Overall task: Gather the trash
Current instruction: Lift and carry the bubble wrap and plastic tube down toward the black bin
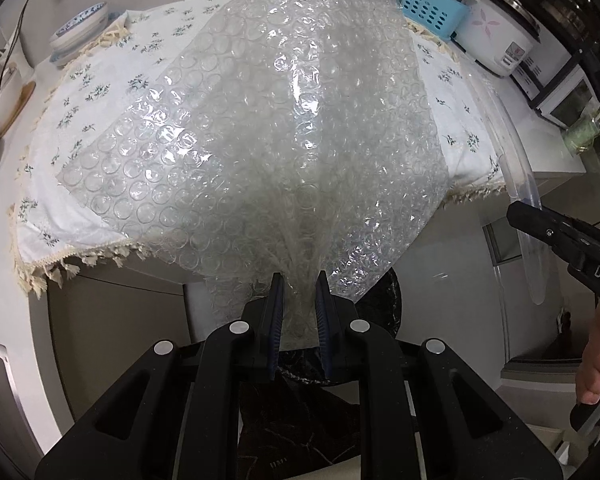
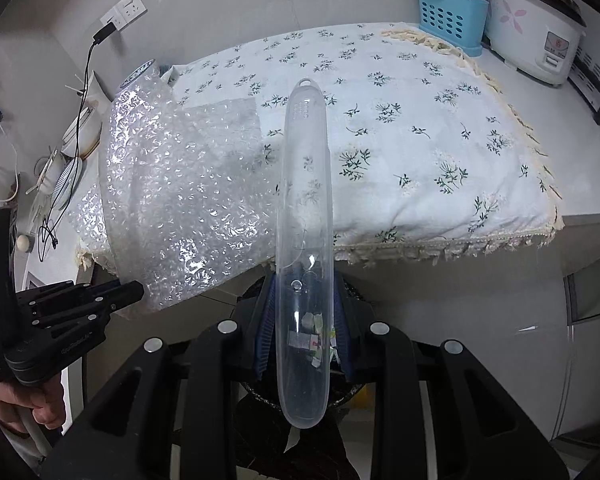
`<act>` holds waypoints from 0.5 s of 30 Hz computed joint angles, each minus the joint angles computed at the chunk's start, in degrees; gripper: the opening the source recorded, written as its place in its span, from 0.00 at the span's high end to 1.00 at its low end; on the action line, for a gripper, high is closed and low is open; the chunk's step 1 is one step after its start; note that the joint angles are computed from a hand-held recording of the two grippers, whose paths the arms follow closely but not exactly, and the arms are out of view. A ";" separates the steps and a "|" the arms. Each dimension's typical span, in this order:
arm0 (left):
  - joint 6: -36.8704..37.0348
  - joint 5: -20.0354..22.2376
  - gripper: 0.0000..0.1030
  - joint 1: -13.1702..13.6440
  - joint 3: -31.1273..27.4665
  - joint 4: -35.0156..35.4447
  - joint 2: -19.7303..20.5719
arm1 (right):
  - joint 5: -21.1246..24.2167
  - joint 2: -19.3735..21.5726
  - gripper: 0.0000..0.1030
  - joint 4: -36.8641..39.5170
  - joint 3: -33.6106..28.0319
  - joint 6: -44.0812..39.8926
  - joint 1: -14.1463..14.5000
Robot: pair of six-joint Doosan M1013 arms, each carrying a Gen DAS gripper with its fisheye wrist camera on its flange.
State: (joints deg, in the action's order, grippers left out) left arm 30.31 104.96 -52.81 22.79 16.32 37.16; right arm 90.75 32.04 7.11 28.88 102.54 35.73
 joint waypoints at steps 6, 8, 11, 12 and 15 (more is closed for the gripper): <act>-1.84 -2.00 0.86 -1.04 3.63 -1.66 -1.14 | -2.42 -3.26 0.75 0.09 6.49 -0.84 -0.14; -2.37 -2.70 0.86 -1.33 5.02 -2.16 -1.62 | -3.09 -4.23 0.75 0.09 8.43 -1.10 -0.16; -3.08 -3.63 0.86 -1.70 6.89 -2.95 -2.25 | -3.81 -5.45 0.75 0.05 10.94 -1.28 -0.16; -3.31 -3.99 0.86 -1.84 7.49 -3.15 -2.47 | -4.11 -5.84 0.75 0.02 11.74 -1.34 -0.14; -4.14 -5.45 0.86 -2.16 9.69 -3.90 -3.31 | -5.34 -7.18 0.75 -0.38 14.53 -1.79 0.00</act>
